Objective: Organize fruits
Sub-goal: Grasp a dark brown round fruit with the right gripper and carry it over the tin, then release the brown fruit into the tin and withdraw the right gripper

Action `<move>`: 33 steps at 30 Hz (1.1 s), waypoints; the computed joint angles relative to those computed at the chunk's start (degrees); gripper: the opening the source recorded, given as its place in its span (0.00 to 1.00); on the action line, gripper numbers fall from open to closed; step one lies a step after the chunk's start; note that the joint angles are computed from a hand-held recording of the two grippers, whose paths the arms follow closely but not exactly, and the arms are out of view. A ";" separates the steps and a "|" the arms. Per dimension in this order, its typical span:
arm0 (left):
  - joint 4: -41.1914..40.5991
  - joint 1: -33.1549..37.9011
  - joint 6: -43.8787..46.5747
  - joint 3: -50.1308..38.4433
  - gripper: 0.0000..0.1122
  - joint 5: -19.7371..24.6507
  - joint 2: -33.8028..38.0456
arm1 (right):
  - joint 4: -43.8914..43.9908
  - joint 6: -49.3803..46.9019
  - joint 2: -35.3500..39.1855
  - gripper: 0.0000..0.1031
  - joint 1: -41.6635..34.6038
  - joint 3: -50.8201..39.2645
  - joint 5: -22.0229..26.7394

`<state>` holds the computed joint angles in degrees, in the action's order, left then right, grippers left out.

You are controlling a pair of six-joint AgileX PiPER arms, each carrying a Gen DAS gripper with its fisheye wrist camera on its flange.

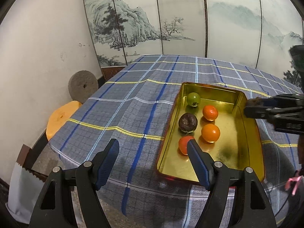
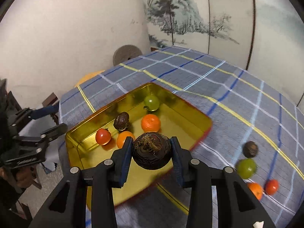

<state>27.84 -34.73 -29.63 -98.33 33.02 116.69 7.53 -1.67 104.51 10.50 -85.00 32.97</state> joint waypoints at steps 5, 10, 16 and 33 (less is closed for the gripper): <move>-0.05 0.37 -0.14 1.15 0.68 -0.70 -0.71 | -0.50 1.46 5.22 0.35 0.32 -4.48 2.21; -2.28 0.96 1.54 0.83 0.69 -0.59 -0.46 | -1.86 3.44 8.30 0.36 0.35 -7.35 4.13; -3.15 1.16 2.42 0.75 0.69 -0.65 -0.18 | -3.63 5.21 10.26 0.36 0.58 -9.86 5.49; -3.33 1.08 2.28 1.25 0.69 -0.72 0.35 | -5.75 7.21 13.42 0.37 2.09 -13.37 6.42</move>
